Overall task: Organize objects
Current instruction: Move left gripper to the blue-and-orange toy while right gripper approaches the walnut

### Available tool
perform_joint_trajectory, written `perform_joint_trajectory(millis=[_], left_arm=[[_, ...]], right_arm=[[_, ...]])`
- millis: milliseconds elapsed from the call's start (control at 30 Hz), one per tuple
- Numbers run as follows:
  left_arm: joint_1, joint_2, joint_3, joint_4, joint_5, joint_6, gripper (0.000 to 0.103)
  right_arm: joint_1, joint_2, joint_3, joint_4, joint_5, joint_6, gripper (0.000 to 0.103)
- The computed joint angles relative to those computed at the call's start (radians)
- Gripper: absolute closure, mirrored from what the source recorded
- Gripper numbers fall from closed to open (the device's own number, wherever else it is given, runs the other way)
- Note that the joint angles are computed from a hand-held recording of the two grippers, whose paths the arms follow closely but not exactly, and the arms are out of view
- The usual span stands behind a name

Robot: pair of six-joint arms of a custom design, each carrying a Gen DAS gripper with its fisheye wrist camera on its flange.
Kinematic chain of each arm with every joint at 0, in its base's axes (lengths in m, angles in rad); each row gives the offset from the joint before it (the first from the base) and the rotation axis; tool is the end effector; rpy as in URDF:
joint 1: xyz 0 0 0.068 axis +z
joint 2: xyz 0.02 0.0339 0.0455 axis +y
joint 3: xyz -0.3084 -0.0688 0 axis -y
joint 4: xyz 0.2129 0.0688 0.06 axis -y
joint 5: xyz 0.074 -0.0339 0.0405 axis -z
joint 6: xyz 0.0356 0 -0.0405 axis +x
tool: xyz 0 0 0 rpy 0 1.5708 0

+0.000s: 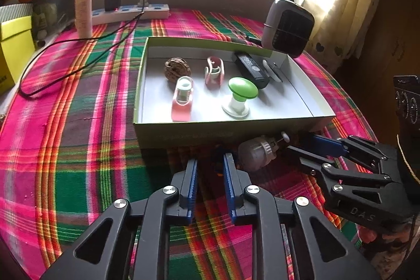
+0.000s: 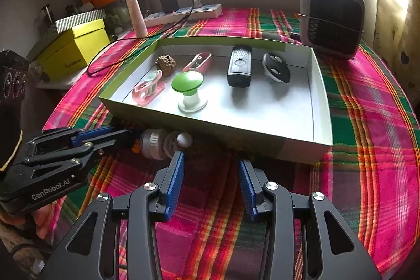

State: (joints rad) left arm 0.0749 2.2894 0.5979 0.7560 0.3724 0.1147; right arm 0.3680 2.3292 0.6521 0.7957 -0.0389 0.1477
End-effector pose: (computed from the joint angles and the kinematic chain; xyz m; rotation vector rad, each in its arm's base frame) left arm 0.3206 0.0111 0.0408 0.2006 2.4475 -0.3834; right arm 0.3157 0.1232 0.0348 -0.2888 2.4540 0.2727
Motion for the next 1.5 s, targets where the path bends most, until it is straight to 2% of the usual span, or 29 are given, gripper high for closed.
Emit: perform_joint_trajectory(millis=[367, 467, 633, 767, 1000, 1167, 1367, 1433, 1500], left_arm=[[0.030, 0.012, 0.012, -0.018, -0.011, 0.002, 0.086], [0.031, 0.010, 0.012, -0.020, -0.009, -0.003, 0.086], [0.032, 0.007, 0.018, -0.037, -0.002, -0.006, 0.085], [0.038, 0.001, 0.020, -0.051, 0.023, -0.004, 0.072], [0.022, -0.003, 0.037, -0.087, 0.049, -0.004, 0.065], [0.000, -0.005, 0.045, -0.103, 0.046, -0.008, 0.065], [-0.014, -0.003, 0.026, -0.066, 0.017, -0.020, 0.066], [-0.013, 0.000, 0.022, -0.051, 0.008, -0.026, 0.073], [-0.008, 0.005, 0.024, -0.045, 0.015, -0.032, 0.076]], right_arm=[[0.010, 0.015, 0.012, 0.006, 0.000, -0.040, 0.062], [0.010, 0.015, 0.005, 0.019, -0.007, -0.045, 0.070], [0.001, 0.016, -0.005, 0.037, -0.003, -0.034, 0.070], [-0.012, 0.011, -0.024, 0.059, -0.004, -0.032, 0.070], [-0.033, 0.010, -0.054, 0.092, -0.009, -0.025, 0.070], [-0.042, 0.008, -0.068, 0.112, -0.016, -0.020, 0.070], [-0.040, 0.010, -0.071, 0.122, -0.025, -0.022, 0.070], [-0.044, 0.011, -0.073, 0.124, -0.029, -0.024, 0.070], [-0.044, 0.011, -0.074, 0.126, -0.030, -0.024, 0.070]])
